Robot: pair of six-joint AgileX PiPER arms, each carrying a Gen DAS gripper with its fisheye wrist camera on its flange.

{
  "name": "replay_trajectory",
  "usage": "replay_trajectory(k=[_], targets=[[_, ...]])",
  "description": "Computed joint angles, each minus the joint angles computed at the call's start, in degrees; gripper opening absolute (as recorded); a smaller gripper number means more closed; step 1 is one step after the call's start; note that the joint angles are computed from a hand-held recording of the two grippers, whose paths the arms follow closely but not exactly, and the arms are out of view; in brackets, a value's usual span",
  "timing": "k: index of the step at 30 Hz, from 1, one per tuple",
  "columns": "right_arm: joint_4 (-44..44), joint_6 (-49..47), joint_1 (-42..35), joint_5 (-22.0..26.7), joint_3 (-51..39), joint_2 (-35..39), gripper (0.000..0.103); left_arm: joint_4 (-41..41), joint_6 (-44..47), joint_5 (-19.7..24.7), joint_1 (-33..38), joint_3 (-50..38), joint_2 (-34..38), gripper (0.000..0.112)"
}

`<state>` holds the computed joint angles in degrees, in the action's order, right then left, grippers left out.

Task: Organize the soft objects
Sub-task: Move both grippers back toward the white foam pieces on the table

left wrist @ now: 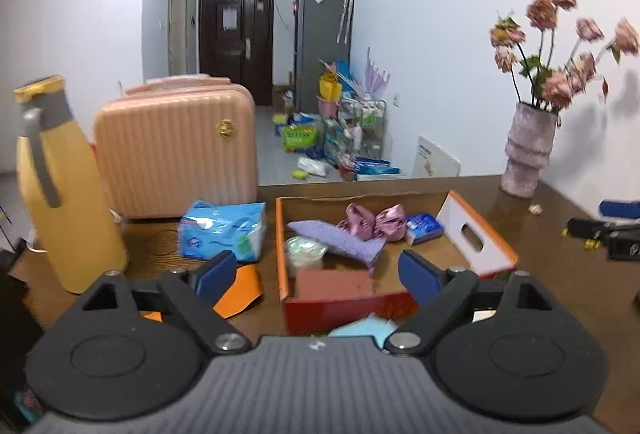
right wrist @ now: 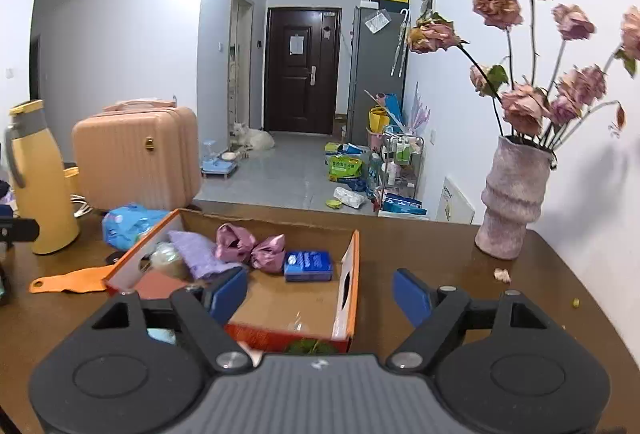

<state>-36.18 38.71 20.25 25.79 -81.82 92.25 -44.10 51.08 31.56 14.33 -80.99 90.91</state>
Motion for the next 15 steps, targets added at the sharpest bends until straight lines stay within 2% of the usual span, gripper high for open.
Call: replay_trajectory(k=[2, 4, 6, 8, 10, 12, 13, 15], targets=[[-10.6, 11.5, 2.0, -2.3, 7.8, -4.3, 0.080, -9.2, 11.5, -3.6, 1.7, 9.3, -5.2, 0.090], [-21.4, 22.9, 4.4, -2.7, 14.5, -8.1, 0.080, -19.6, 22.9, -4.4, 4.1, 17.7, -10.2, 0.090], [-31.2, 34.4, 7.4, -1.7, 21.6, -12.5, 0.080, -30.6, 34.4, -2.2, 8.0, 26.2, -15.5, 0.093], [-40.4, 45.8, 11.6, 1.0, 28.8, -16.9, 0.080, -41.4, 45.7, 1.9, 12.7, 34.2, -20.0, 0.098], [-48.5, 57.3, 18.4, 7.7, 35.7, -20.9, 0.080, -47.2, 52.5, 7.5, 18.3, 41.7, -24.3, 0.099], [-54.9, 68.7, 28.6, 17.7, 43.1, -23.6, 0.080, -48.7, 56.2, 13.3, 24.4, 47.9, -28.2, 0.101], [-56.5, 74.2, 34.3, 23.1, 46.3, -24.1, 0.081, -49.1, 58.7, 17.3, 28.6, 51.3, -30.4, 0.102], [-55.1, 78.9, 44.6, 31.4, 50.3, -24.7, 0.084, -47.8, 61.7, 25.9, 38.7, 57.0, -34.2, 0.103]])
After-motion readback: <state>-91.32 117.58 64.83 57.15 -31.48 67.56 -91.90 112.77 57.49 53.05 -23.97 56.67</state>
